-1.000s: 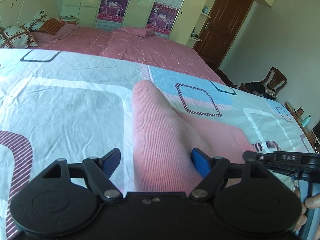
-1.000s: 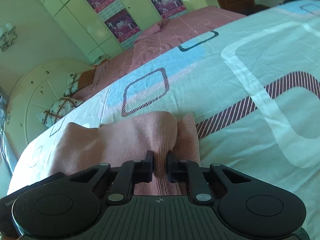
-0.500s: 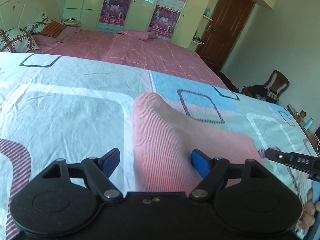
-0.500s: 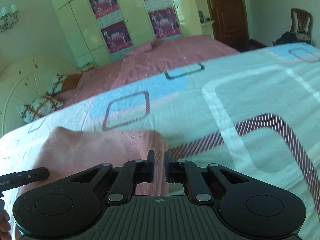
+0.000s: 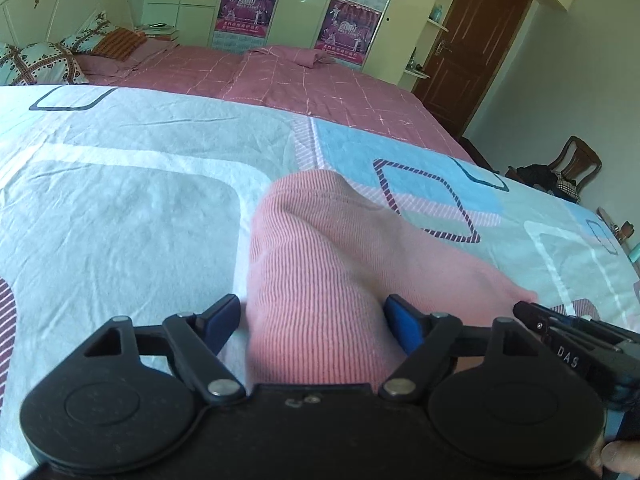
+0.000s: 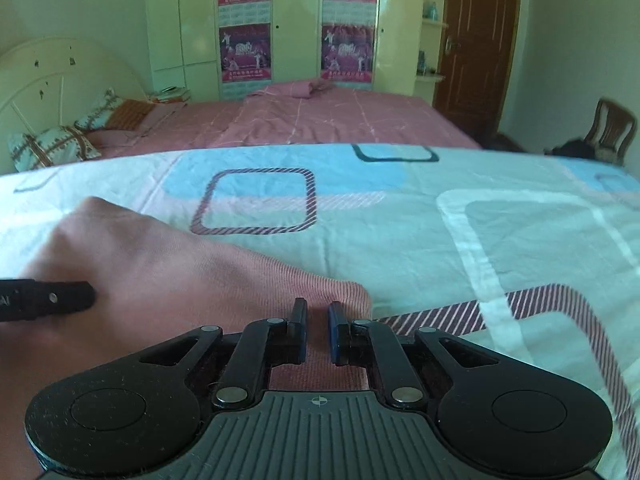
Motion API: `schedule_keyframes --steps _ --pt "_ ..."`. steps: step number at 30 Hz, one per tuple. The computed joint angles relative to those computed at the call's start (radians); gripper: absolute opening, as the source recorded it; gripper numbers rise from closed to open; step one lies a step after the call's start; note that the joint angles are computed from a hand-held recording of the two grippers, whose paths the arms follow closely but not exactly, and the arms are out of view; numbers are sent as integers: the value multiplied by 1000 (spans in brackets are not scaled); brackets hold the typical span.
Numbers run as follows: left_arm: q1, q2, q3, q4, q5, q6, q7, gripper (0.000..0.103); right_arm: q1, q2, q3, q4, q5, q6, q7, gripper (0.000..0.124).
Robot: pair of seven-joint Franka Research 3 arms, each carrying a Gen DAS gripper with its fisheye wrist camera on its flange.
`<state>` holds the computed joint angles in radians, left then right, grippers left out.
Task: Fold small clothes
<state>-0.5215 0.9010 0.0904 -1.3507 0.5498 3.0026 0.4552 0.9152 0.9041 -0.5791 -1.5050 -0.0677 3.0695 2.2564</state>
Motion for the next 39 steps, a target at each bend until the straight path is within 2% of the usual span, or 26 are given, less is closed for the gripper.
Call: schedule_keyframes --steps 2,3,6,9,11,13,15,18,20,21,22,23,25,28,31,35,36,39 --pt "12 -1 -20 8 -5 -20 23 80 26 29 -40 5 0 7 19 8" --pt "17 -7 -27 3 -6 -23 31 80 25 30 -38 7 2 4 17 8" --pt "19 -43 -30 -37 -12 -24 24 80 -18 -13 21 -17 14 24 -16 8" --pt "4 -101 -7 -118 13 17 3 76 -41 -102 74 -106 42 82 -63 8" --pt "-31 -149 39 -192 46 64 -27 76 -54 -165 114 -180 51 135 -117 8" --pt "-83 -194 101 -269 81 111 -71 76 -33 -224 118 -264 61 187 -155 8" --pt "-149 -233 179 -347 110 170 -120 76 -44 -275 156 -328 70 218 -193 8" --pt "-216 -270 243 -426 114 210 -136 76 -26 -314 169 -394 103 237 -230 8" --pt "-264 -273 286 -453 104 220 -134 76 3 -310 150 -405 131 217 -251 8" --pt "-256 -273 270 -455 93 207 -118 78 39 -293 112 -395 154 183 -251 8" --pt "-221 -270 224 -449 77 192 -98 78 47 -279 102 -378 173 139 -250 8" --pt "-200 -263 199 -442 61 186 -91 78 23 -273 127 -372 193 133 -262 8" --pt "-190 -266 183 -437 39 164 -92 79 26 -274 123 -375 214 133 -278 8" --pt "-226 -293 220 -463 69 169 -104 76 64 -309 95 -409 226 145 -299 8" --pt "-242 -336 231 -528 83 200 -112 76 67 -383 119 -500 248 208 -353 8" --pt "-294 -369 273 -610 62 249 -110 76 149 -456 78 -615 297 250 -411 8" --pt "-302 -373 277 -624 49 258 -103 77 163 -470 74 -638 312 255 -423 8" --pt "-280 -377 237 -639 14 252 -64 78 199 -492 62 -683 360 250 -455 8"
